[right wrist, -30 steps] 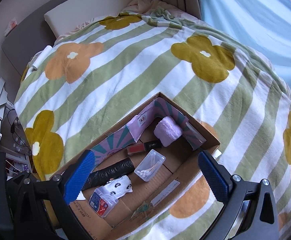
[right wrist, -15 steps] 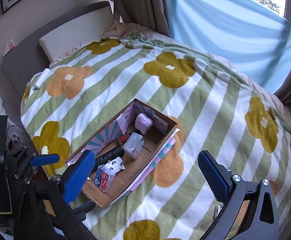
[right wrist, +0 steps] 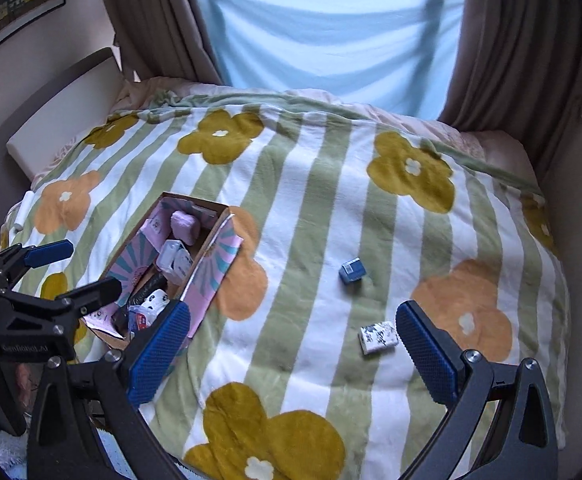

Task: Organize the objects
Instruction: 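Withdraw both tools from the box toward the blue cube and soap box, then grasp the blue cube box with left tool while right tool grasps soap box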

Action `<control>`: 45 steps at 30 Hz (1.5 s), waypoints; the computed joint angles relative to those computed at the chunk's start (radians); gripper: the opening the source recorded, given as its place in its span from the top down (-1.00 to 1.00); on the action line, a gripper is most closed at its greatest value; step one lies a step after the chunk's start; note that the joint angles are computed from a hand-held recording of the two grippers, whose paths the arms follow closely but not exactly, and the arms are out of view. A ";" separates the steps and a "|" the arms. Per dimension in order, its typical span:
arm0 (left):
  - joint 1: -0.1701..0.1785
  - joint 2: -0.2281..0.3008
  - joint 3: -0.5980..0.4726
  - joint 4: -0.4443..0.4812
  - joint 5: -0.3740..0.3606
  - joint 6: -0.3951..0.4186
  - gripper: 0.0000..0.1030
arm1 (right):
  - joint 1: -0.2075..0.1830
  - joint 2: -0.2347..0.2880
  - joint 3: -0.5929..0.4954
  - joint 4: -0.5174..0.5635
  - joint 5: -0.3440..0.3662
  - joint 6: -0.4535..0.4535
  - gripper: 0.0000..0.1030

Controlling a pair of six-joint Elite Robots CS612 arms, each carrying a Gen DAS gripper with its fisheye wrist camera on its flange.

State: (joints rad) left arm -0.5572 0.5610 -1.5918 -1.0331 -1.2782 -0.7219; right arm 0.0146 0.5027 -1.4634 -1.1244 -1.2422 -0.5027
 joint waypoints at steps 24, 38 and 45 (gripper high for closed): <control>-0.021 -0.094 0.304 -0.274 -0.090 0.215 -0.99 | -0.089 0.048 0.011 -0.020 -0.016 0.034 -0.99; 0.000 -0.145 0.690 -0.549 -0.144 0.276 -0.99 | -0.095 0.076 0.201 -0.112 -0.051 -0.067 -0.99; 0.012 -0.200 0.924 -0.689 -0.177 0.335 -0.88 | -0.083 0.088 0.284 -0.186 -0.068 -0.091 -0.96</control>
